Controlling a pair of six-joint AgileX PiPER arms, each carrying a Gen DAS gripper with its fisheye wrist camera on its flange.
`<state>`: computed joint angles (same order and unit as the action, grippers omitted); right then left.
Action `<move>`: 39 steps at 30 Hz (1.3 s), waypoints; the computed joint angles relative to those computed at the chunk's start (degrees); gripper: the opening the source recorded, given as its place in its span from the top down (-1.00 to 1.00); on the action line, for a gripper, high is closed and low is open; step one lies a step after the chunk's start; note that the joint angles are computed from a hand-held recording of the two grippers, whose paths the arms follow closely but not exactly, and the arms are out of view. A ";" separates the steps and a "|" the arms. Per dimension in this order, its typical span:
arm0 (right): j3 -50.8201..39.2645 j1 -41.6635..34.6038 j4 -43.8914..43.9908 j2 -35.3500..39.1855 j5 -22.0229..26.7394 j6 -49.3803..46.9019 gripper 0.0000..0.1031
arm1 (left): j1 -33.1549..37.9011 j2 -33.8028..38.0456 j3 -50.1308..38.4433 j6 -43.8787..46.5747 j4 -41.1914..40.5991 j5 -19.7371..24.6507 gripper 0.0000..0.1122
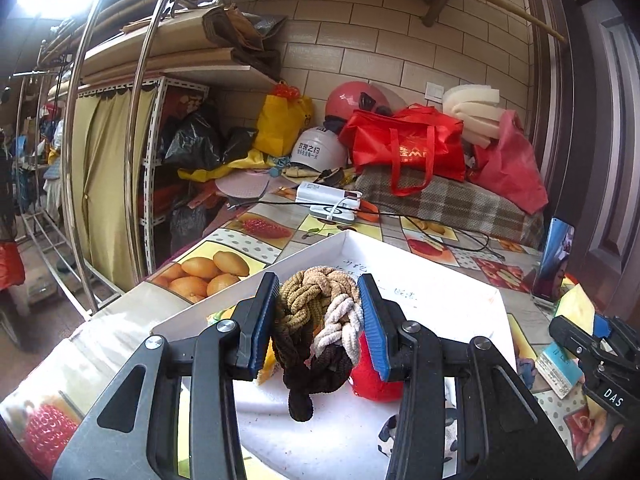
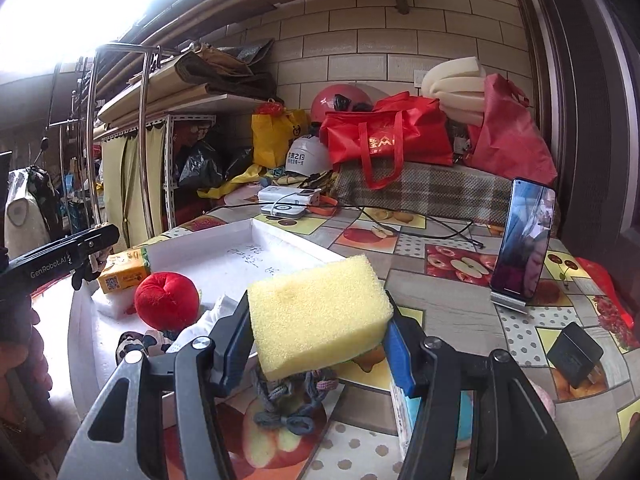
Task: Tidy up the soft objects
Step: 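Lower the rope toy and sponge into the box and open both grippers, then grasp the blue tissue pack with the left gripper while the right grasps the yellow hexagonal sponge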
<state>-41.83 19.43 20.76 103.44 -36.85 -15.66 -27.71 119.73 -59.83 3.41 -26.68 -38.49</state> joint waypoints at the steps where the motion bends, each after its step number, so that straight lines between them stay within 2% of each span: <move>1: -1.07 0.77 0.65 0.71 0.11 -1.10 -0.12 | 0.18 0.34 -0.63 0.30 -0.18 0.22 0.28; 5: -6.10 3.21 2.94 3.80 1.66 -4.66 -0.12 | 0.18 1.67 -4.04 3.91 -1.82 2.73 0.28; 10: -14.52 2.48 7.15 7.77 9.07 -6.97 -0.12 | 0.54 2.48 -6.87 6.20 -1.76 6.91 0.23; 15: -19.91 2.92 12.63 10.37 13.59 -13.39 -0.13 | 0.35 2.65 -7.29 7.18 -1.64 6.70 0.22; 17: -20.95 3.49 15.35 10.86 14.86 -17.49 -0.15 | -0.39 2.88 -7.52 9.58 -3.02 6.09 0.12; 19: -21.68 3.83 17.50 11.10 15.81 -20.21 -0.17 | -1.13 2.95 -7.40 11.97 -4.31 5.01 -0.10; 20: -21.69 3.91 18.51 11.09 15.71 -21.14 -0.21 | -1.65 2.94 -7.16 13.33 -5.44 3.96 -0.40; 21: -21.52 3.96 19.17 11.01 15.33 -21.57 -0.34 | -2.07 2.98 -6.92 14.28 -6.33 2.87 -0.58; 22: -21.28 4.05 19.47 10.90 14.87 -21.63 -0.62 | -2.56 2.91 -6.45 15.07 -7.17 1.58 -0.61; 24: -20.81 4.18 18.67 10.72 13.81 -20.77 -0.79 | -3.11 2.89 -6.10 16.11 -8.20 0.18 -0.62; 25: -20.35 4.41 18.57 10.56 12.94 -20.60 -0.94 | -3.32 2.95 -6.06 16.69 -8.98 -0.37 -0.63; 26: -20.03 4.62 18.44 10.48 12.03 -20.48 -1.00 | -3.51 3.02 -6.07 17.32 -9.98 -0.95 -0.70; 27: -19.61 4.79 18.02 10.34 11.19 -20.11 -1.00 | -3.71 3.02 -5.93 17.68 -10.80 -1.55 -0.84; 32: -16.99 5.51 15.35 9.53 6.28 -17.02 -1.00 | -3.78 2.74 -4.53 16.43 -11.73 -4.15 -0.84; 34: -15.22 6.11 14.09 9.08 2.77 -15.35 -1.00 | -3.69 2.30 -3.47 14.75 -11.50 -5.17 -0.84; 35: -14.16 6.70 14.49 8.80 0.55 -15.27 -1.00 | -3.62 1.93 -2.63 13.40 -11.25 -5.58 -0.84; 39: -10.83 8.37 18.53 7.05 -2.90 -16.74 -0.99 | -3.91 0.21 1.26 7.56 -9.21 -7.62 -0.84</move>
